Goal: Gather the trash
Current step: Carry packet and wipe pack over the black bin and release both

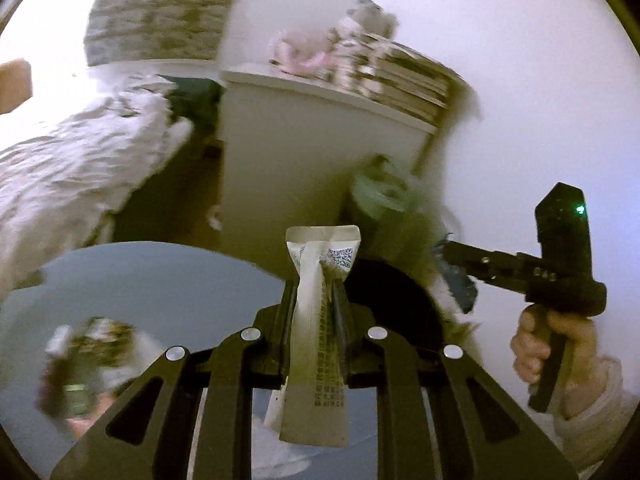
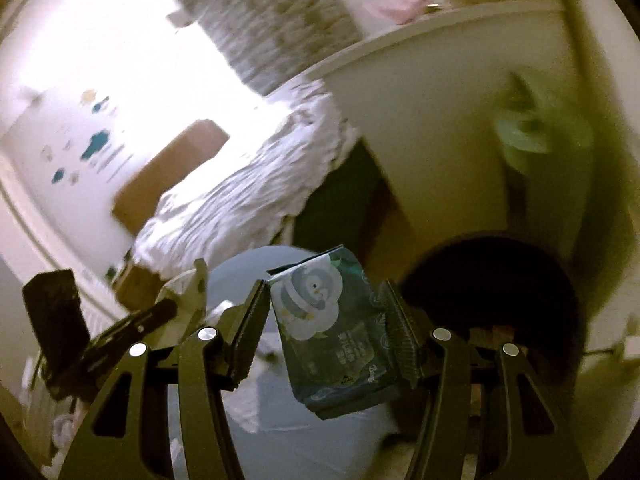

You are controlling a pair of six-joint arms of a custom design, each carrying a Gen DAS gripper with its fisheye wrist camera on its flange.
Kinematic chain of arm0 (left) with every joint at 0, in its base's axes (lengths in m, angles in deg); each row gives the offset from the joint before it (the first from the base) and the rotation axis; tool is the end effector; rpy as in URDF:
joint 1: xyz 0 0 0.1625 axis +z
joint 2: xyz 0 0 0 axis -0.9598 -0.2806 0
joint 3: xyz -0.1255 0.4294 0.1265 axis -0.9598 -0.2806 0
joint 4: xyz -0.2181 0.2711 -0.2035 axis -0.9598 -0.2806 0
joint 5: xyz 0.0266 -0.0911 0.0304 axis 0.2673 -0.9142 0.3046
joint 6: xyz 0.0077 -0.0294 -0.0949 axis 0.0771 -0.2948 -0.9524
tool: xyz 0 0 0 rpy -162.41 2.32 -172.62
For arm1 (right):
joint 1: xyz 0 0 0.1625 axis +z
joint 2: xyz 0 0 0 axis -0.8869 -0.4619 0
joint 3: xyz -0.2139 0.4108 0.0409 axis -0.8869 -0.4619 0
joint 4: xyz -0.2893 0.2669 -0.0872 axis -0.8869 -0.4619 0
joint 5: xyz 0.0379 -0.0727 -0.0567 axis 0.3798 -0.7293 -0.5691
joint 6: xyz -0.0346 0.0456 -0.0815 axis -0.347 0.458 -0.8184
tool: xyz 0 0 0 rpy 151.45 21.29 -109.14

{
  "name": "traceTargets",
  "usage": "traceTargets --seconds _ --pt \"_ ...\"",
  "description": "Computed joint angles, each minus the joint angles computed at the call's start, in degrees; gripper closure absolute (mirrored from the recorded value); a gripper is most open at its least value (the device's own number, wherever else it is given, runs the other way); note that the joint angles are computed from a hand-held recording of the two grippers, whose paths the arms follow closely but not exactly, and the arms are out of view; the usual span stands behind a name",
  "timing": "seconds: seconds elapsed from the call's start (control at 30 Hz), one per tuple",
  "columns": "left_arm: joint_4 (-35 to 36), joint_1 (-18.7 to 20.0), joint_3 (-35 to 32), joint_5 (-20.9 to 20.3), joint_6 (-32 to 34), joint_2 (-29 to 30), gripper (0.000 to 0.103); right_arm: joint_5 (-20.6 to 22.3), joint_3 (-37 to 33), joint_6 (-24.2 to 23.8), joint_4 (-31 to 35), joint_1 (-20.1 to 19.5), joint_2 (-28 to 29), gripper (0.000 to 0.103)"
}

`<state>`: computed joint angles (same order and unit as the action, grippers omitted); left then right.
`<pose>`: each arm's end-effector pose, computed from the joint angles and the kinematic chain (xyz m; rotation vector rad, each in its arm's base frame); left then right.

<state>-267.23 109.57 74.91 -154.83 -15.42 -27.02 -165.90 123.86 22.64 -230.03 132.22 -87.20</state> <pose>-0.3284 -0.4532 0.0560 1.0502 2.6568 -0.7845 0.0118 -0.3953 0.3443 0.1895 -2.7009 1.1929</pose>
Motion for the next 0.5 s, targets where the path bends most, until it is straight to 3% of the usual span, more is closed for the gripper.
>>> traceTargets --seconds 0.2,0.5 --pt "3.63 -0.48 -7.34 -5.18 -0.26 8.41 0.084 2.51 0.49 -0.91 -1.39 -8.28 -2.03 0.046" --pt "12.16 0.09 -16.67 -6.73 -0.37 15.92 0.084 6.68 -0.66 -0.01 -1.51 -17.41 -0.17 0.046"
